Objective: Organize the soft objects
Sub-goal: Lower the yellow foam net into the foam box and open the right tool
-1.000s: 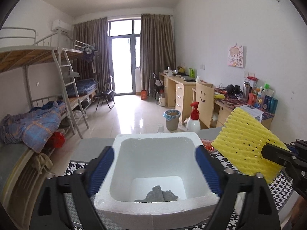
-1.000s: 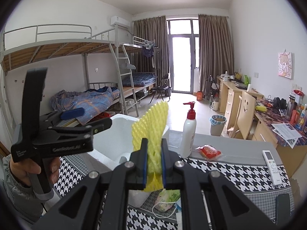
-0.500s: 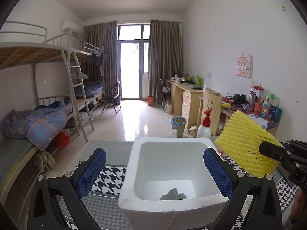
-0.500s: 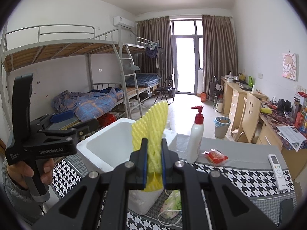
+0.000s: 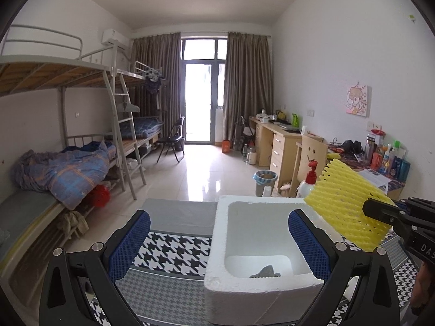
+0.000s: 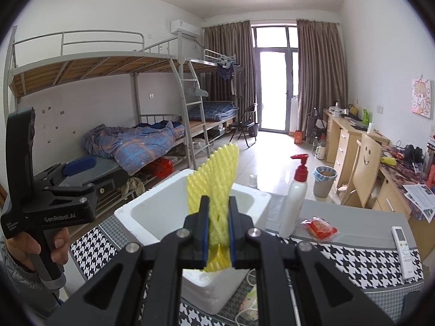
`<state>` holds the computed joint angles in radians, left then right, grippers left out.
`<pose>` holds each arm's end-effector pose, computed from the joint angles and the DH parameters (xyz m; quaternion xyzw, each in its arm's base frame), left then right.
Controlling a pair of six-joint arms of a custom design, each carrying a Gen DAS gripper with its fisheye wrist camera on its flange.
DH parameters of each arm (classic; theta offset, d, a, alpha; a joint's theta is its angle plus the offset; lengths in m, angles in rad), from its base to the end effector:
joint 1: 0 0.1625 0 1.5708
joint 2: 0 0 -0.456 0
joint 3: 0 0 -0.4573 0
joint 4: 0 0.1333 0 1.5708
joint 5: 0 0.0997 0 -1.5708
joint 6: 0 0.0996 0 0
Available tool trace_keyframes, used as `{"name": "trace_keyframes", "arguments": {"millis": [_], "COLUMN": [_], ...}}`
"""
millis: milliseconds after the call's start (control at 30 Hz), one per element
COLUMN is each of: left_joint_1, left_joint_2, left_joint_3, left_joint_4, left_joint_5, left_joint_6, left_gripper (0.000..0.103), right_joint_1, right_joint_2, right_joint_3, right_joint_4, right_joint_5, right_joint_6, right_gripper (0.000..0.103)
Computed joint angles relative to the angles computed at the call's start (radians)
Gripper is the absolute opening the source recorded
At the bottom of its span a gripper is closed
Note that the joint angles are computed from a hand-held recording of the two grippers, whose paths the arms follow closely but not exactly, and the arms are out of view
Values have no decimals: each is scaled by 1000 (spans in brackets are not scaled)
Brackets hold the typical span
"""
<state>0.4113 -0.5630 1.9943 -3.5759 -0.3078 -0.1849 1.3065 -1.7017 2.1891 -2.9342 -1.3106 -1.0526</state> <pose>-0.4123 -0.4288 -0.0182 0.2149 0.7623 -0.5313 0.3008 0.0274 -0.5071 0.4154 0.3956 -0.8080 0.4045 0.1644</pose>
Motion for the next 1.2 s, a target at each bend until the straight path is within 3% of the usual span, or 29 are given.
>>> {"name": "trace_keyframes", "arguments": {"millis": [733,767,833,900,1067,1200], "left_joint_1": [-12,-12,-9,-9,-6,-7], "left_joint_2": [-27,-29,-29,-32,-39,-44], "left_joint_3": [84,86,82,87,97,105], "left_joint_4": [-83,-81,-89,-99,-93,-86], "left_joint_5": [23,18,13,11,22,29], "left_joint_6": [40,37,46,49,34,22], "left_gripper": [102,102,102,102,102,102], "right_joint_1": [89,92,93,90,96,105], "right_joint_2": [103,107,113,111,108,114], "right_joint_3": [-20,-18,-18,-16,-7,-10], "right_joint_4": [-37,-46,-53,-50,-55,-36], "right_joint_5": [-154,-162,-169,-157,-154,-151], "right_joint_6": [23,26,30,42,24,9], "right_gripper": [15,19,37,66,77,77]}}
